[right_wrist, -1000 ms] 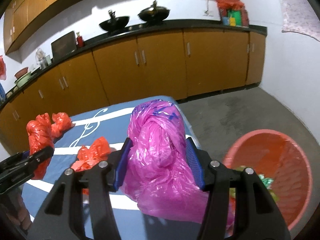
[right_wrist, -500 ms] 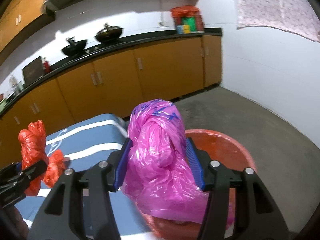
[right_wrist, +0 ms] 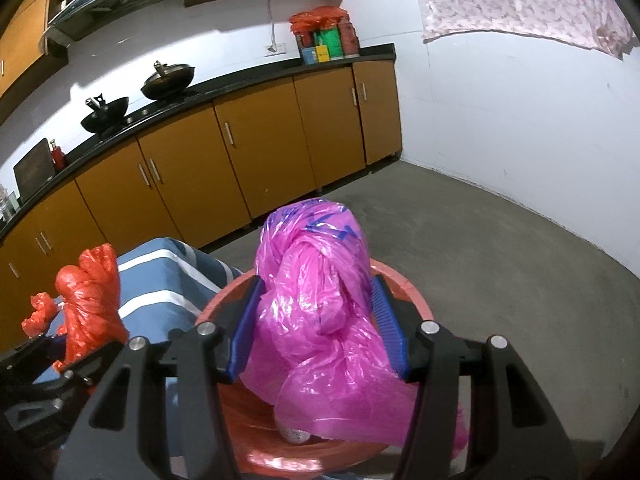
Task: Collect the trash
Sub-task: 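Carry the red bag with the left tool to the basket while the right tool carries the pink bag, then open both tools over the basket, dropping the red and pink bags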
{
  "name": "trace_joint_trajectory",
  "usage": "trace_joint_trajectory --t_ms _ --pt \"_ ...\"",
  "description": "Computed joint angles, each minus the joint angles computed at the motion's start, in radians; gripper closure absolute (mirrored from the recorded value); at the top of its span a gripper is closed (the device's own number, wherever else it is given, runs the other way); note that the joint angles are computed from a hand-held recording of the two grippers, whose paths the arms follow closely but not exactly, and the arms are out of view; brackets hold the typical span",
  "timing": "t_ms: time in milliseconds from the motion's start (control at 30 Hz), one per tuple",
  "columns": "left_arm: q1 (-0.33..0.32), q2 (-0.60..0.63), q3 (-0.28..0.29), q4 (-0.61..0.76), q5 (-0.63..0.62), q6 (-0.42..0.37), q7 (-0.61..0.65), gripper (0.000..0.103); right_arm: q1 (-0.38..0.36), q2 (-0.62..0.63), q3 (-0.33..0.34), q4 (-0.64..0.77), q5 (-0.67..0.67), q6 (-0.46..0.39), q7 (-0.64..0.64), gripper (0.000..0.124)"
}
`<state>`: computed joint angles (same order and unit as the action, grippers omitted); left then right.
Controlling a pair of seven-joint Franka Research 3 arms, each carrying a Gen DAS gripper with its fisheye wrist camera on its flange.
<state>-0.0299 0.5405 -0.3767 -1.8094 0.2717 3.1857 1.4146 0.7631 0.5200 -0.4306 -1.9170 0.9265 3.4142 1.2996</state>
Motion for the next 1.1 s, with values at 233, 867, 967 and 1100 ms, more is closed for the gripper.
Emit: trace_joint_trajectory --t_ms 233,867,967,1100 --pt "-0.014 0.052 -0.011 0.057 0.003 -0.047 0.039 0.046 -0.069 0.019 0.050 0.017 -0.041 -0.007 0.031 0.070" --pt "-0.060 0.141 0.004 0.171 -0.073 -0.116 0.108 0.030 -0.271 0.025 0.227 0.055 -0.236 0.020 0.148 0.052" --pt "-0.060 0.132 0.016 0.158 -0.079 -0.112 0.096 0.030 -0.279 0.020 0.236 0.048 -0.227 0.027 0.147 0.051" --pt "-0.048 0.100 0.031 0.111 -0.083 -0.078 0.070 0.029 -0.249 0.021 0.208 0.050 -0.195 0.022 0.131 0.051"
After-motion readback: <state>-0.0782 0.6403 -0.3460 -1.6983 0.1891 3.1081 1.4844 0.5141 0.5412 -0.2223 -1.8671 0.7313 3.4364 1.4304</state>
